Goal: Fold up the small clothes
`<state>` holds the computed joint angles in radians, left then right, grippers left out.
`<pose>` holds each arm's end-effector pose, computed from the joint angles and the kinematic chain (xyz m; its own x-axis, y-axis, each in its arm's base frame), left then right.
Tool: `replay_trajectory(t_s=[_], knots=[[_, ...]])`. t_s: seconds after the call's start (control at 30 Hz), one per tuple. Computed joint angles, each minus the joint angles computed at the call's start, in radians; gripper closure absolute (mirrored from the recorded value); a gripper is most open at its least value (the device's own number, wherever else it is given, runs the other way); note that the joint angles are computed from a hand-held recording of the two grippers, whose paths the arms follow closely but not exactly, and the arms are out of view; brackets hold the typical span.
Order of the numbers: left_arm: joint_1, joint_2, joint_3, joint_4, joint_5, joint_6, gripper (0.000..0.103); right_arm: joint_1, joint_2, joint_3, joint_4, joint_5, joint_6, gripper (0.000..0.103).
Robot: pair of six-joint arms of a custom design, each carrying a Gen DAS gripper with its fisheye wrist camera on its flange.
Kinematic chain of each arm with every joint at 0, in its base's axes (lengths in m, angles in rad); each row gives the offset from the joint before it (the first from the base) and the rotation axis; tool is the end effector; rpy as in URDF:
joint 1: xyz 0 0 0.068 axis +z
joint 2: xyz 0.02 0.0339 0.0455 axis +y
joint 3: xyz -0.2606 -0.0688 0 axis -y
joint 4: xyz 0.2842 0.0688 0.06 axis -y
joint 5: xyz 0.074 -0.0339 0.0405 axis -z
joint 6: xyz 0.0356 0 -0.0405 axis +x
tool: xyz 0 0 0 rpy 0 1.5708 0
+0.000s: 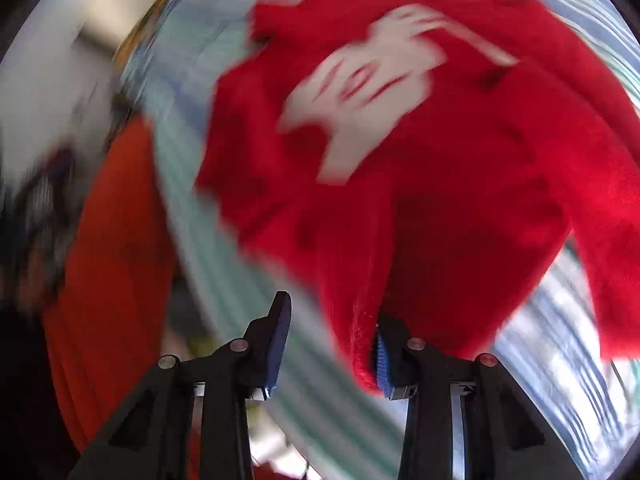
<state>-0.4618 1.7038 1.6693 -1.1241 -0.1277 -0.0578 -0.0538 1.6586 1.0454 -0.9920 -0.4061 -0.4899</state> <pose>0.3462 -0.1672 0.3218 -0.8418 0.3550 -0.4067 0.3482 0.9328 0.0933 0.3064 -0.0024 0.1520 -0.9102 -0.3839 -0.1554 -0.4140 0.8341 0.3645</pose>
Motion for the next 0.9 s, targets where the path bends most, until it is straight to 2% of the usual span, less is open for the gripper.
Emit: replay_trajectory(t_s=[0.03,0.1,0.2,0.27,0.3,0.33,0.4,0.47,0.53,0.67,0.8,0.9], knots=[[0.010,0.011,0.001,0.003,0.000,-0.003,0.001,-0.004,-0.053,-0.053,-0.021,0.059,-0.024,0.064],[0.045,0.029,-0.018,0.055,0.051,0.002,0.001,-0.062,-0.143,-0.150,-0.018,0.130,0.004,0.064],[0.083,0.123,-0.001,0.085,0.172,0.014,0.001,-0.194,-0.298,-0.271,0.051,0.109,0.129,0.062],[0.099,0.208,0.036,0.074,0.262,0.009,0.002,-0.230,-0.418,-0.336,0.102,0.073,0.233,0.059],[0.103,0.249,0.054,0.070,0.298,0.003,0.002,-0.206,-0.500,-0.371,0.135,0.100,0.319,0.055],[0.102,0.278,0.066,0.071,0.310,-0.006,0.002,-0.152,-0.555,-0.386,0.178,0.184,0.410,0.052],[0.089,0.300,0.069,0.086,0.293,-0.017,0.002,0.002,-0.648,-0.383,0.178,0.385,0.565,0.046],[0.075,0.297,0.062,0.108,0.264,-0.012,0.002,0.109,-0.666,-0.350,0.164,0.516,0.688,0.042],[0.066,0.278,0.038,0.139,0.239,-0.005,0.002,0.162,-0.661,-0.328,0.169,0.583,0.773,0.036],[0.069,0.239,-0.018,0.178,0.211,-0.007,0.002,0.262,-0.608,-0.274,0.152,0.744,0.907,0.035],[0.081,0.221,-0.046,0.193,0.199,-0.013,0.002,0.258,-0.602,-0.258,0.131,0.761,0.923,0.035],[0.085,0.217,-0.053,0.204,0.197,-0.013,0.002,0.292,-0.589,-0.245,0.105,0.818,0.947,0.035]])
